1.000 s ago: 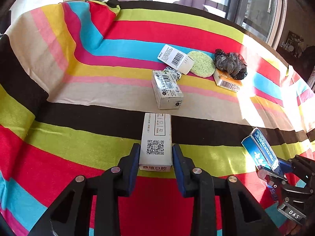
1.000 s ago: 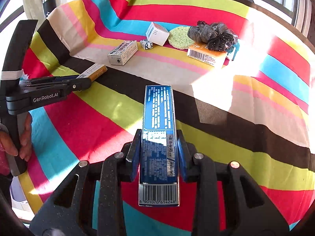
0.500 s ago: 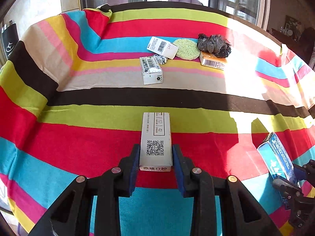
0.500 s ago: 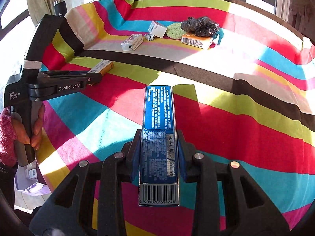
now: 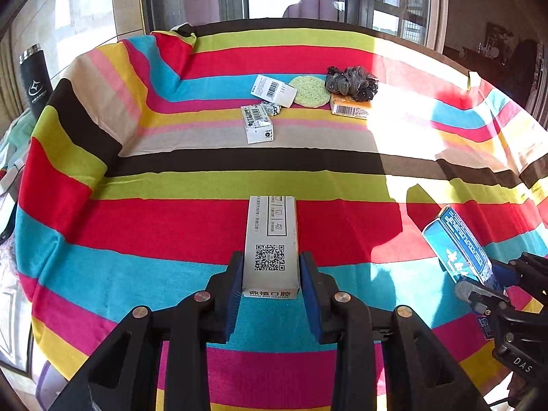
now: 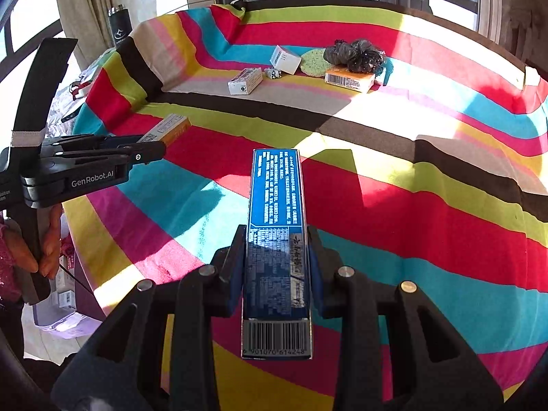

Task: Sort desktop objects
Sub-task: 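Carry the white box in the left tool while the right tool carries the toothpaste box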

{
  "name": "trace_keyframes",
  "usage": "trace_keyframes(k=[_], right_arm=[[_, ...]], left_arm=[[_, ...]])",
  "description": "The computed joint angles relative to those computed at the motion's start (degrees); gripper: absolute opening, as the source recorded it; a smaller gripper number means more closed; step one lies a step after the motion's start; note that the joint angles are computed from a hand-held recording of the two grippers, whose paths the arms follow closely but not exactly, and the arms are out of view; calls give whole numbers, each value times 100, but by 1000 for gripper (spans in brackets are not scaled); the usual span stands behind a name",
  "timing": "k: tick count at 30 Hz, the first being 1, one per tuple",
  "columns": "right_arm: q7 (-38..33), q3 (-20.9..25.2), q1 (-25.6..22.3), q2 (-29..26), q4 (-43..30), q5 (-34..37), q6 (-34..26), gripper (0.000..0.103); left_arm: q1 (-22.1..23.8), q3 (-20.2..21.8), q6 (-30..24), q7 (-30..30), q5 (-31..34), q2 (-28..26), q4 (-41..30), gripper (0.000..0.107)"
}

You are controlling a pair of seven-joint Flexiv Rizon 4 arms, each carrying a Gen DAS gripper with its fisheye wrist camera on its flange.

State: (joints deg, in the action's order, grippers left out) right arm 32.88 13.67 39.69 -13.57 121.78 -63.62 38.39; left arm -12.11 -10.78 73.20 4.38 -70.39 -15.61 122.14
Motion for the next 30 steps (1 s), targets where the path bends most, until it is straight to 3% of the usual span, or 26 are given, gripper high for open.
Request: trace_keyframes(k=[12,16,22,30], right_arm=[[-568,-119,189,-373,-600,-273,82,36],[-922,-204,283,-628,-928,-324,262,36],[-1830,-431,484,-1217,-1701,-370,749,36],[-3837,-742,906,-2252,-3204,392,989,36]], left_arm=[[146,318,-183,243,-397,277,142,33],[390,465,-506,121,-383,316,116,33],[846,732,-775,78,-702,301,-5,33],[1612,1019,-851,-263,-883,-34,-285,33]])
